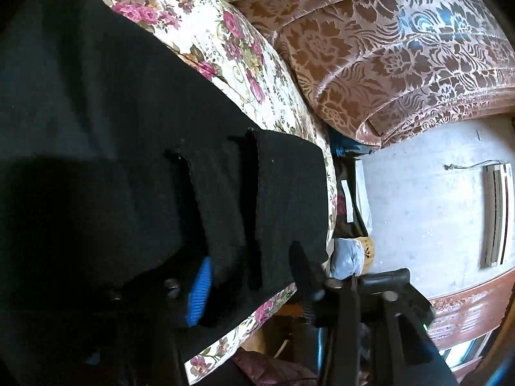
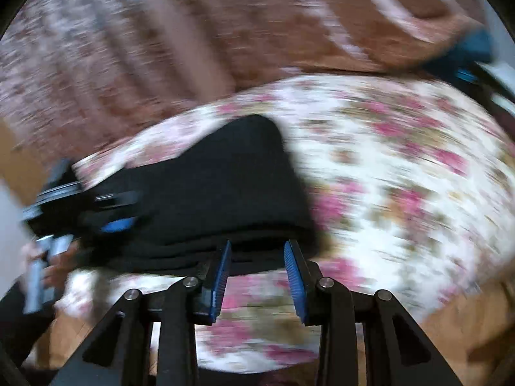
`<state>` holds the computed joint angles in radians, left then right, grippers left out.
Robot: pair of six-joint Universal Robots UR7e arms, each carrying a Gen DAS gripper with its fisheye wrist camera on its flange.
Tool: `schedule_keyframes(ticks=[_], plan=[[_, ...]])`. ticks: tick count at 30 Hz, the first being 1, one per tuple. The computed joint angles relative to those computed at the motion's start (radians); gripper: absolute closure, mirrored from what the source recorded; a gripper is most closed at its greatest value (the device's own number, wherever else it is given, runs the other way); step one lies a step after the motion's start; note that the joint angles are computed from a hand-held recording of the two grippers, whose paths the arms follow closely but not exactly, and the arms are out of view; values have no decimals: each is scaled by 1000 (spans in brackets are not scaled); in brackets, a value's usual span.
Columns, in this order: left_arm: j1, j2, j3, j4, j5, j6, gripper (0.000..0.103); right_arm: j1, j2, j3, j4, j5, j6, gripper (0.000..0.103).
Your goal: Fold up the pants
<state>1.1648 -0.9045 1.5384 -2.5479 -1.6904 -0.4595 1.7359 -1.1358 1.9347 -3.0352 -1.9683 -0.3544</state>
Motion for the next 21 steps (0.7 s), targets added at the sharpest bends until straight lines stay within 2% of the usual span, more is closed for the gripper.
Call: schedule_keyframes(ticks=[1,2,3,4,7,9,12,15,17,19,21], plan=[[0,-2,2,-9,8,7,81,18,22,-19,36,27,-45,69],[-3,-4,3,-14,19,17,86,32,43,-32,48,35,-87,69],[-6,-9,6,-18,30,29,97,44,66,-46,57,37,-127,69],[-7,-9,4,-21,34,37,100,58,94,-64,70,37,-164,70],[-15,-11,-2,-24,33,73,100,87,188,-129,80,3,-248,70],[-21,-11,-6,-18,39,88,100,93,235,-172,103,-28,-275,72],[-25,-21,6,-15,79,101,100,90,277,-217,138,-76,-275,86],[-12,-24,16,-27,85,83,100,74,255,-221,171,-5,-221,92],[0,-29,32,-55,63,68,97,54,224,-223,217,89,-143,92],[22,-29,47,-108,-13,18,71,39,199,-220,244,176,-97,92],[37,-29,55,-135,-53,-22,66,33,188,-215,257,253,-68,92]])
